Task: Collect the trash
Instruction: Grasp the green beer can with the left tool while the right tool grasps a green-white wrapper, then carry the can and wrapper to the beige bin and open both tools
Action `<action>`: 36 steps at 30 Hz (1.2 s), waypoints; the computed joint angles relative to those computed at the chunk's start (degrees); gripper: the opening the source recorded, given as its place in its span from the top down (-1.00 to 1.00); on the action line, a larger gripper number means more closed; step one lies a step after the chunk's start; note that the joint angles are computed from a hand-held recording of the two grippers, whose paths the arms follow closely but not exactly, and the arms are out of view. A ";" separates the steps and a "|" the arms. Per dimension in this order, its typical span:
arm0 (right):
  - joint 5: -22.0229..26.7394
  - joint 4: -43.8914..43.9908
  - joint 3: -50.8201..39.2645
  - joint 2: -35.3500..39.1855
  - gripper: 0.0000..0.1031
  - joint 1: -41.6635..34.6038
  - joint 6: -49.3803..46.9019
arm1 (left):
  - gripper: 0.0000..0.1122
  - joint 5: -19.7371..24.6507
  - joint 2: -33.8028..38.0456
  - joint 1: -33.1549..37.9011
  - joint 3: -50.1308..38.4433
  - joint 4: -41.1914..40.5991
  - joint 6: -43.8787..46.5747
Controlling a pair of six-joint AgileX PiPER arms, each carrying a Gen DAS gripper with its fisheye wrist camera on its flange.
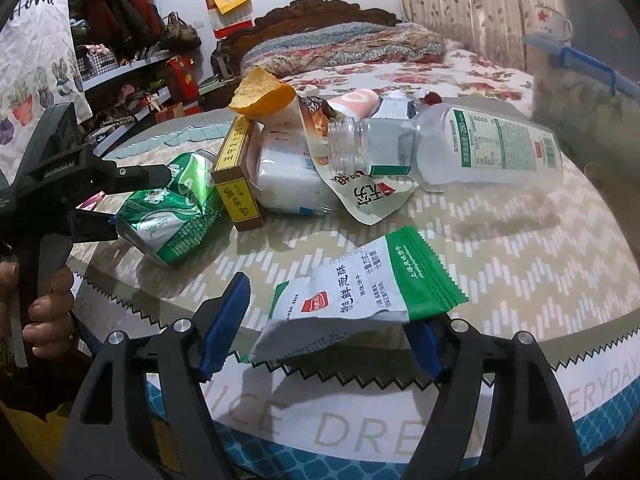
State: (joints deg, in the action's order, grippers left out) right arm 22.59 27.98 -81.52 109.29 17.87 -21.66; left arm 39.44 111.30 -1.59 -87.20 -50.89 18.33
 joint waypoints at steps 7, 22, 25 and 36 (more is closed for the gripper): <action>-0.32 1.70 0.41 -0.01 -0.50 -0.25 -1.79 | 0.41 -0.41 -0.45 0.27 2.08 -4.49 4.56; 0.64 18.86 6.79 -3.32 -0.59 -3.95 -18.36 | 0.52 -0.01 -10.50 2.34 14.27 -16.16 18.22; 6.49 29.68 6.68 -2.67 -0.59 -7.61 -26.49 | 0.52 0.40 -10.87 1.08 13.53 -15.53 18.18; 27.02 37.36 -5.55 9.50 0.62 -16.32 -19.37 | 0.54 1.79 -5.79 -7.21 2.17 -4.00 8.78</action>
State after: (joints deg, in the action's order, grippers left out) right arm 49.61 65.34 -87.07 118.79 1.55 -41.03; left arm 41.23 105.51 -8.80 -85.03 -54.89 27.11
